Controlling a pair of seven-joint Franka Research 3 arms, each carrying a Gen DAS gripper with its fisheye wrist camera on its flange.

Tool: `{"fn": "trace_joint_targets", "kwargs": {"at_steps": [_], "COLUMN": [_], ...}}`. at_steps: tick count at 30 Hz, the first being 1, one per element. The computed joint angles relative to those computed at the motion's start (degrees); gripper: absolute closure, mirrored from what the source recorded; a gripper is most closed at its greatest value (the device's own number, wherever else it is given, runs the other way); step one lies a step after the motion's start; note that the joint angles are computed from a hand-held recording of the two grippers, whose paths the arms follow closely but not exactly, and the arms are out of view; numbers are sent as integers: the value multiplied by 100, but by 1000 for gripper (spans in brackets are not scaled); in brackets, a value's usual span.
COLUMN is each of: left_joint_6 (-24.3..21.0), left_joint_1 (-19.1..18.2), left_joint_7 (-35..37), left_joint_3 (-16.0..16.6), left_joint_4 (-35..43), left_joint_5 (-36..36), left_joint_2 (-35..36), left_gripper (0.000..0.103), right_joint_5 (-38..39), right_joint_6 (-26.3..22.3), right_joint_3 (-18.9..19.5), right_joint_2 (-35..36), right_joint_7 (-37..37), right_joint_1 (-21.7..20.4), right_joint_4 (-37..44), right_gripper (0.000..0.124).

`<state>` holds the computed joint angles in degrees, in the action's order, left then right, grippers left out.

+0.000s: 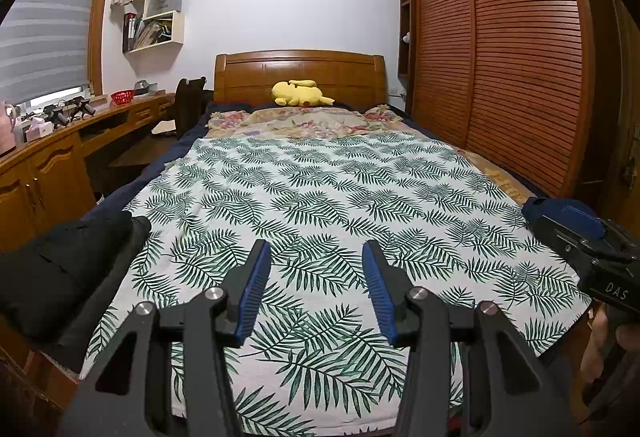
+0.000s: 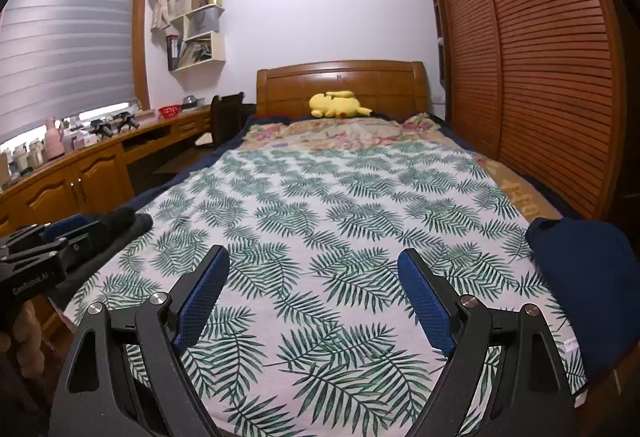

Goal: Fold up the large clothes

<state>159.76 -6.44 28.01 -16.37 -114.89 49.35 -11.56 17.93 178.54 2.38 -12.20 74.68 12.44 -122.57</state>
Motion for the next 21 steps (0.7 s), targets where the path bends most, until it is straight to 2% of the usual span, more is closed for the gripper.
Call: {"fn": "trace_joint_targets", "kwargs": {"at_steps": [21], "left_joint_6": [-8], "left_joint_1": [-4], "left_joint_7": [-32], "left_joint_3": [-22], "left_joint_4": [7], "left_joint_5": [26], "left_joint_2": [-25], "left_gripper": [55], "right_joint_5": [4], "right_joint_6": [-25], "right_joint_3": [-5], "right_joint_2": [-19], "right_joint_7": [-4], "right_joint_1": [16], "right_joint_4": [12], "right_gripper": [35]}}
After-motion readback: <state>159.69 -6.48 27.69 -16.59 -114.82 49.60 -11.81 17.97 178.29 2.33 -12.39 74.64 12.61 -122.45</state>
